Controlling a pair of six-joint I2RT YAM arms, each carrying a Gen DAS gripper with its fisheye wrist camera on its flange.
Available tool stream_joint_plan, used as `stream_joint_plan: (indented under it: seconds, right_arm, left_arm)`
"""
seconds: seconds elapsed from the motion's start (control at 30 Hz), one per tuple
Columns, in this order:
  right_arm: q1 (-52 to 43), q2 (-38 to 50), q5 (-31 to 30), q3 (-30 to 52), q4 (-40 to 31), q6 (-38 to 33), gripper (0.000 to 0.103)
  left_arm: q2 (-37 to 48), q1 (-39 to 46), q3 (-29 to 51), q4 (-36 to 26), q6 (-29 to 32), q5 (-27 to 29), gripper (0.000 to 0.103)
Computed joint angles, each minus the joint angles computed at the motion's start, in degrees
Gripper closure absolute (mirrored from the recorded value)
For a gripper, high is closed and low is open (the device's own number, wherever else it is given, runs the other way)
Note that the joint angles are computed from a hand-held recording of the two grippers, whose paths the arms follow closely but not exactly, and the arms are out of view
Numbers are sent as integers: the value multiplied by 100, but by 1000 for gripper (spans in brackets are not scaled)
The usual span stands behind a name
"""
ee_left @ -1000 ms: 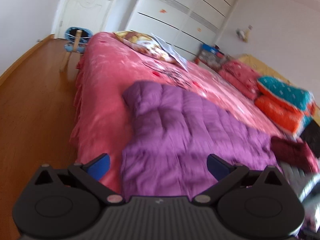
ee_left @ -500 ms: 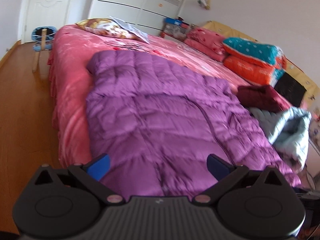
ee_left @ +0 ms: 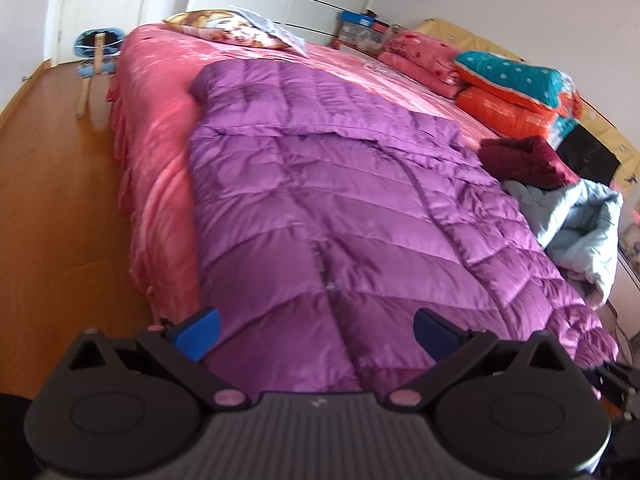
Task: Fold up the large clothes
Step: 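Move both grippers along the jacket side toward its hem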
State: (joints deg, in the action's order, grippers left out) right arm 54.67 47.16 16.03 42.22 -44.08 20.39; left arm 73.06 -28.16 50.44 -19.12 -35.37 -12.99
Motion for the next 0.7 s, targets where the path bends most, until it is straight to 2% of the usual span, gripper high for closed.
stream_joint_plan:
  seconds: [0.07, 0.13, 0.2, 0.27, 0.37, 0.5, 0.7]
  right_arm:
    - [195, 53, -93, 25, -31, -89, 0]
    - [575, 195, 109, 98, -91, -122, 0]
    - [621, 251, 31, 146, -106, -346, 0]
    - [588, 249, -308, 170, -84, -542, 0]
    - [711, 370, -97, 204, -64, -761, 0]
    - [591, 379, -531, 231, -31, -806, 0]
    - [812, 300, -898, 203, -2, -1071, 0]
  left_arm:
    - [-6, 86, -33, -10, -64, -59, 1]
    - [-2, 221, -108, 83, -166, 23, 1]
    - [61, 416, -159, 161, -235, 205, 1]
    - [184, 620, -165, 146, -389, 362, 1]
    - [272, 935, -270, 186, -654, 817, 1]
    - [345, 1256, -481, 372, -977, 1482, 1]
    - [409, 1309, -595, 674, -973, 1793, 1]
